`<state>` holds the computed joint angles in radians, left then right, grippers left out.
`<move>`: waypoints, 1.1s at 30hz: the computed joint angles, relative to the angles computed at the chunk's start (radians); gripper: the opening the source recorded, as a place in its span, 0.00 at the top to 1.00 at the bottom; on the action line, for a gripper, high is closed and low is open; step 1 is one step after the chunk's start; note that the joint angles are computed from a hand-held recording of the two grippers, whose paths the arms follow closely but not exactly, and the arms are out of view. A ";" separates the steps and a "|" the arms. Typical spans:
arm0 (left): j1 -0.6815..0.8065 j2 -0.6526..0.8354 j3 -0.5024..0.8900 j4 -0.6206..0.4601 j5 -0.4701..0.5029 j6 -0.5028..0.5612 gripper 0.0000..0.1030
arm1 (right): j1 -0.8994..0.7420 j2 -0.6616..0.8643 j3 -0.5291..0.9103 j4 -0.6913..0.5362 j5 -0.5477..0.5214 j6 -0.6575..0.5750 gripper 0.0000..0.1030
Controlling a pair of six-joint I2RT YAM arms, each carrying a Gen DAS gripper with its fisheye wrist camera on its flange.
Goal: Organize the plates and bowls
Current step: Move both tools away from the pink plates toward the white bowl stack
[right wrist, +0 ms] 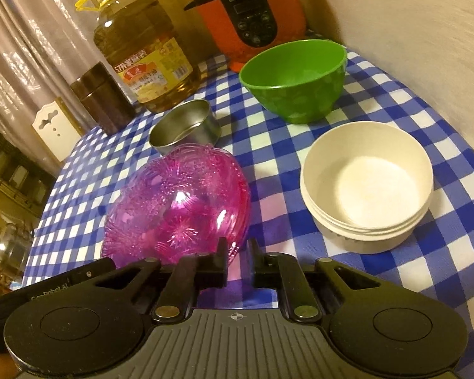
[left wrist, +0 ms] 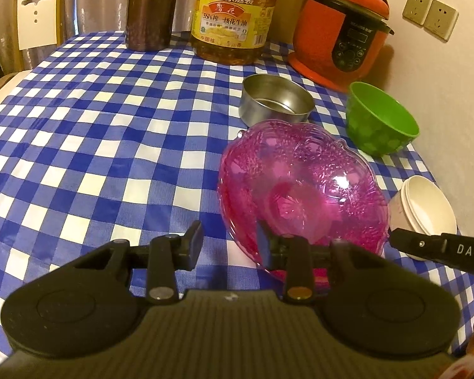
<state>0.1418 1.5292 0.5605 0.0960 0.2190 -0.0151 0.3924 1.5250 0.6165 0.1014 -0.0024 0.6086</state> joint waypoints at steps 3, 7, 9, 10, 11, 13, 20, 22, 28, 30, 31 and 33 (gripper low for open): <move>-0.003 -0.017 -0.007 -0.012 0.001 -0.004 0.68 | 0.010 -0.010 0.001 -0.021 0.023 -0.008 0.77; -0.002 -0.065 -0.025 -0.037 0.011 -0.016 0.68 | 0.019 -0.041 -0.009 -0.042 0.038 -0.002 0.60; -0.002 -0.097 -0.036 -0.057 0.015 -0.023 0.68 | 0.026 -0.061 -0.010 -0.068 0.047 -0.001 0.60; -0.001 -0.112 -0.039 -0.070 0.018 -0.025 0.68 | 0.028 -0.070 -0.010 -0.079 0.050 0.001 0.60; -0.003 -0.130 -0.043 -0.086 0.021 -0.029 0.68 | 0.030 -0.083 -0.011 -0.092 0.053 0.003 0.60; -0.008 -0.171 -0.054 -0.114 0.023 -0.035 0.67 | 0.037 -0.115 -0.015 -0.123 0.064 0.006 0.60; -0.064 -0.311 -0.081 -0.236 -0.002 -0.062 0.64 | 0.063 -0.242 -0.026 -0.262 0.113 0.011 0.60; -0.081 -0.348 -0.087 -0.268 -0.007 -0.078 0.62 | 0.073 -0.285 -0.031 -0.306 0.132 0.009 0.60; -0.153 -0.455 -0.097 -0.353 -0.041 -0.122 0.59 | 0.113 -0.395 -0.032 -0.436 0.209 -0.021 0.60; -0.182 -0.486 -0.096 -0.377 -0.054 -0.134 0.58 | 0.119 -0.426 -0.033 -0.471 0.224 -0.019 0.60; -0.200 -0.499 -0.094 -0.389 -0.063 -0.141 0.58 | 0.121 -0.445 -0.035 -0.488 0.228 -0.016 0.59; -0.223 -0.520 -0.092 -0.407 -0.071 -0.152 0.55 | 0.121 -0.476 -0.037 -0.516 0.234 -0.015 0.59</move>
<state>-0.0814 1.0093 0.4683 -0.3113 0.1479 -0.1667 0.5130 1.0489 0.5790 -0.4141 0.2319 0.5936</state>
